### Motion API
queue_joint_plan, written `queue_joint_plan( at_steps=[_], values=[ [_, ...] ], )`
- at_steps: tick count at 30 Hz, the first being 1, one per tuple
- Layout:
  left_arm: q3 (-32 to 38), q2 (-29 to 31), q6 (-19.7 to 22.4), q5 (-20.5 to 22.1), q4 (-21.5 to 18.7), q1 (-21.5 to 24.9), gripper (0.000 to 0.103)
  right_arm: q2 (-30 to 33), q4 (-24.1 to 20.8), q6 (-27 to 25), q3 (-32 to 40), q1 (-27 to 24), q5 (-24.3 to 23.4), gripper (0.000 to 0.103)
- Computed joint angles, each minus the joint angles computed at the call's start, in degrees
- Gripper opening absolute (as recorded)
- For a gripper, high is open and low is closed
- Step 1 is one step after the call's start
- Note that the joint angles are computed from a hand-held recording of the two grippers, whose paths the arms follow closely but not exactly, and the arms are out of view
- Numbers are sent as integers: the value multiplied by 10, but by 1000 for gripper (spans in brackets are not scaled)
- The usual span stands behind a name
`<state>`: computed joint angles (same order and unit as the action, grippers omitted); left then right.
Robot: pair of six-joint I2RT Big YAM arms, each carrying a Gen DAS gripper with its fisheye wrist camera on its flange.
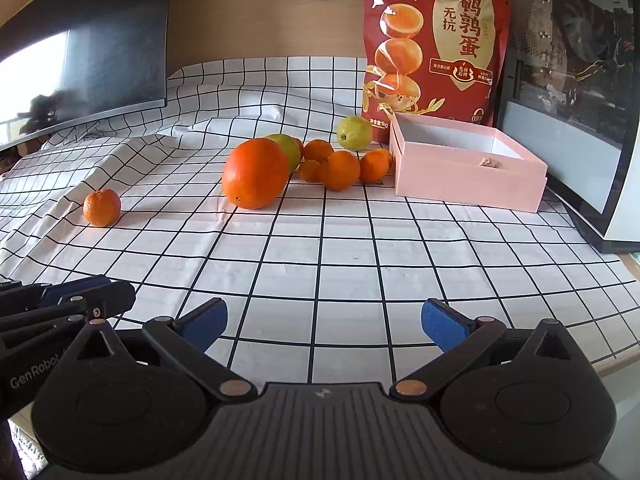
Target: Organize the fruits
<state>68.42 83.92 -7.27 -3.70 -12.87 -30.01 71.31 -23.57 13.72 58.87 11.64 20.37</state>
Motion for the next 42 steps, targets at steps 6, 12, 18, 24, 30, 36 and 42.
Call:
queue_joint_plan(
  at_steps=[6, 12, 18, 24, 30, 36, 42],
  values=[
    [0, 0, 0, 0, 0, 0, 22, 0, 2, 0, -2, 1, 1, 103],
    [0, 0, 0, 1, 0, 0, 22, 1, 1, 0, 0, 2, 2, 103],
    [-1, 0, 0, 0, 1, 1, 22, 2, 2, 0, 0, 2, 3, 103],
    [0, 3, -2, 2, -2, 5, 22, 2, 2, 1, -1, 1, 2, 103],
    [10, 12, -3, 8, -8, 9, 22, 6, 1, 0, -1, -2, 4, 103],
    [90, 59, -38, 228, -91, 91, 22, 16, 22, -32, 21, -6, -2, 103],
    [132, 71, 0, 230, -63, 159, 22, 29, 140, 14, 24, -89, -269, 103]
  ],
)
